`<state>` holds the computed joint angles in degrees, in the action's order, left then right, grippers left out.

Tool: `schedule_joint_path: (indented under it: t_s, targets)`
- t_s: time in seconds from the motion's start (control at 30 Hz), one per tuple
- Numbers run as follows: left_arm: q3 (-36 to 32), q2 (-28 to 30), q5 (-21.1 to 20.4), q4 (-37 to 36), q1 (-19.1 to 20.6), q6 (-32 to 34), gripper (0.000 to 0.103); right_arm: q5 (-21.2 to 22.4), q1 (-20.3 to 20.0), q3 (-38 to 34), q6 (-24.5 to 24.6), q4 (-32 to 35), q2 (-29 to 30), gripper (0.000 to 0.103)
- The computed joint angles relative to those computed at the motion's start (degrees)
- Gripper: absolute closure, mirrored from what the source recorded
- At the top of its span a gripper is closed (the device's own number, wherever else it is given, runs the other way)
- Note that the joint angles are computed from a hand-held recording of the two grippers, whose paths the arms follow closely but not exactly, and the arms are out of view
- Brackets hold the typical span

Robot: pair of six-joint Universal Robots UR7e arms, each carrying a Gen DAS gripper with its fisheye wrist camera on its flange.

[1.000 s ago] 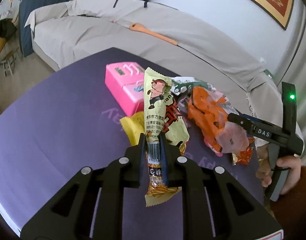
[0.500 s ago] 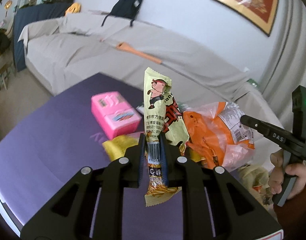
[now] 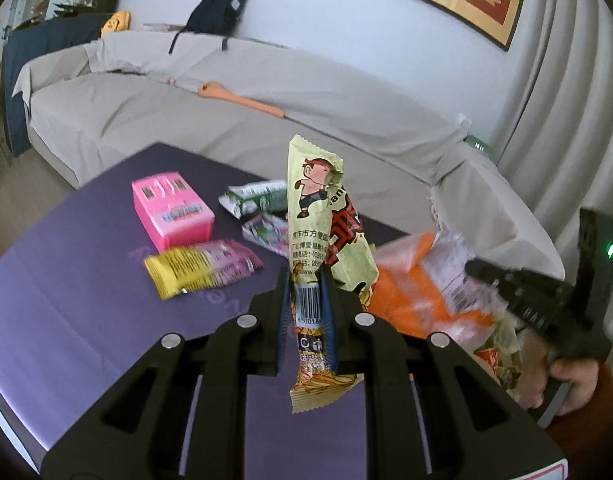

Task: Collect trash
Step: 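Grasp the orange-white snack bag with the right tool, then carry the orange bag over the trash bag with the right tool while the left tool carries the snack stick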

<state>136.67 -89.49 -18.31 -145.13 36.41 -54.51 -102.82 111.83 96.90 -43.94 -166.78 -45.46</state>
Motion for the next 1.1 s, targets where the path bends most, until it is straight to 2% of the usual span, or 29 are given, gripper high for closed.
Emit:
schedule_joint_path:
  t_s: [0.07, 0.13, 0.2, 0.23, 0.3, 0.37, 0.43, 0.53, 0.57, 0.6, 0.7, 0.8, 0.97, 1.03, 1.1]
  targets:
    - [0.4, 1.0, -1.4, -2.4, 0.9, 1.2, 0.09, 0.7, -1.2, 1.1, -1.1, 0.3, 0.3, 0.096]
    - [0.7, 1.7, -2.7, -3.5, 1.7, 1.5, 0.09, 3.9, -2.7, 0.8, -0.6, 5.8, 0.3, 0.096]
    - [1.1, 2.0, -3.6, -4.4, 2.4, 1.8, 0.09, 4.4, -3.4, 1.0, -0.2, 7.3, 0.6, 0.092]
    - [1.3, 2.0, -4.0, -4.9, 2.8, 1.8, 0.09, 4.9, -3.7, 1.1, 0.0, 7.9, 0.5, 0.087]
    - [1.7, 2.1, -4.6, -5.8, 3.4, 1.8, 0.09, 6.8, -4.7, 0.3, 1.2, 11.7, 0.5, 0.055]
    - [2.2, 2.1, -5.1, -6.7, 3.9, 2.0, 0.09, 8.7, -5.3, 0.4, 1.6, 14.1, 0.3, 0.05]
    - [2.5, 2.1, -5.4, -7.0, 4.3, 1.8, 0.09, 7.9, -5.2, 0.7, 0.5, 15.3, 0.7, 0.05]
    - [2.8, 1.6, -5.7, -6.5, 4.7, 1.1, 0.09, 5.4, -4.3, 1.4, -1.5, 13.3, 1.6, 0.05]
    - [2.9, 1.2, -5.7, -5.5, 4.7, 0.3, 0.09, 4.9, -4.1, 2.1, -1.6, 11.1, 1.7, 0.056]
    - [2.9, 0.7, -5.5, -4.7, 4.5, -0.2, 0.09, 5.0, -3.8, 2.4, -1.7, 10.0, 1.5, 0.074]
    - [2.6, -1.2, -4.0, 0.6, 3.1, -3.3, 0.09, 6.0, -2.9, 1.8, -1.0, 11.1, 0.4, 0.09]
    - [1.7, -2.9, -1.7, 6.2, 0.7, -6.5, 0.09, 7.8, -1.9, 1.6, -1.2, 12.1, -1.7, 0.092]
    - [-1.0, -3.1, 1.6, 13.4, -3.7, -9.6, 0.09, 11.9, -0.6, 2.9, -0.8, 9.1, -7.7, 0.092]
    - [-2.0, -2.0, 2.2, 13.3, -5.1, -8.9, 0.09, 12.1, -0.2, 3.5, -1.5, 7.6, -9.8, 0.092]
    - [-2.9, 0.2, 2.3, 8.9, -6.3, -5.3, 0.09, 11.9, -0.2, 4.7, -2.2, 6.1, -12.1, 0.092]
